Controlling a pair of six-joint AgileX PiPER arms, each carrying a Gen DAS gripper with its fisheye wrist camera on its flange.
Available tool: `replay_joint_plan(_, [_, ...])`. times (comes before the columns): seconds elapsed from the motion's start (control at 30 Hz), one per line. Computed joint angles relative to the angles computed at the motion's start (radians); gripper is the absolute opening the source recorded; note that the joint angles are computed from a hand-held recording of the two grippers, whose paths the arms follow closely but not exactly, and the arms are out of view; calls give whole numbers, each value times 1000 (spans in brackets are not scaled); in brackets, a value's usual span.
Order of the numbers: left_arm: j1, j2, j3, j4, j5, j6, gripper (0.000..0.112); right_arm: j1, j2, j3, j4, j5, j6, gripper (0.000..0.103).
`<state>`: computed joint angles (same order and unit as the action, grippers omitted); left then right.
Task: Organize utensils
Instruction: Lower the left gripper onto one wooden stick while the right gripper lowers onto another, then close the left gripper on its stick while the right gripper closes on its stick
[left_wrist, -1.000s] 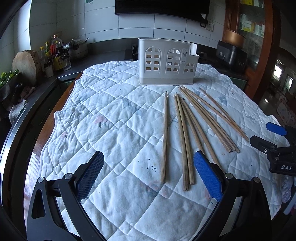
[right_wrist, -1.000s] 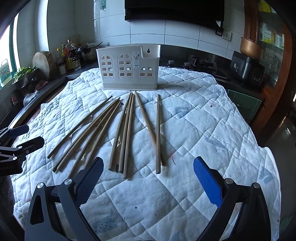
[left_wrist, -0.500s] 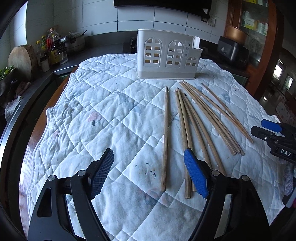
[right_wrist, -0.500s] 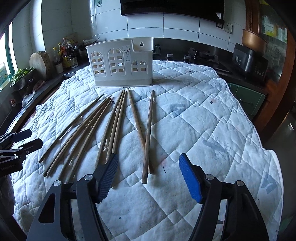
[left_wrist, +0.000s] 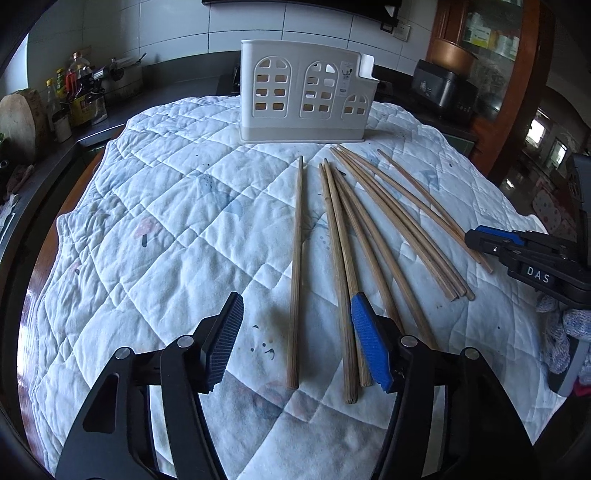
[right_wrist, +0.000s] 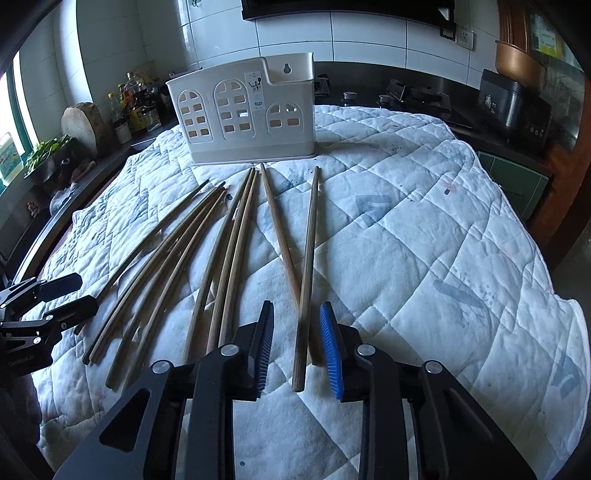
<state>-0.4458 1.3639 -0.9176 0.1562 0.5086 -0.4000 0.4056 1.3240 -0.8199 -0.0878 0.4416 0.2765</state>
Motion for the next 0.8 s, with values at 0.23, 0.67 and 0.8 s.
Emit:
replay_joint_plan(0.23, [21,32,-13,-94,-14,110,57,-23,46,-18,31,-14,-25,12])
replay_joint_plan(0.67, [67,83,-31,-193,-18,223,29,-11,19,-12,-35,-24,47,7])
replay_joint_plan(0.8, [42,87,-37,-75,-9,131,19,4,-3,-10,-56,-18,69,7])
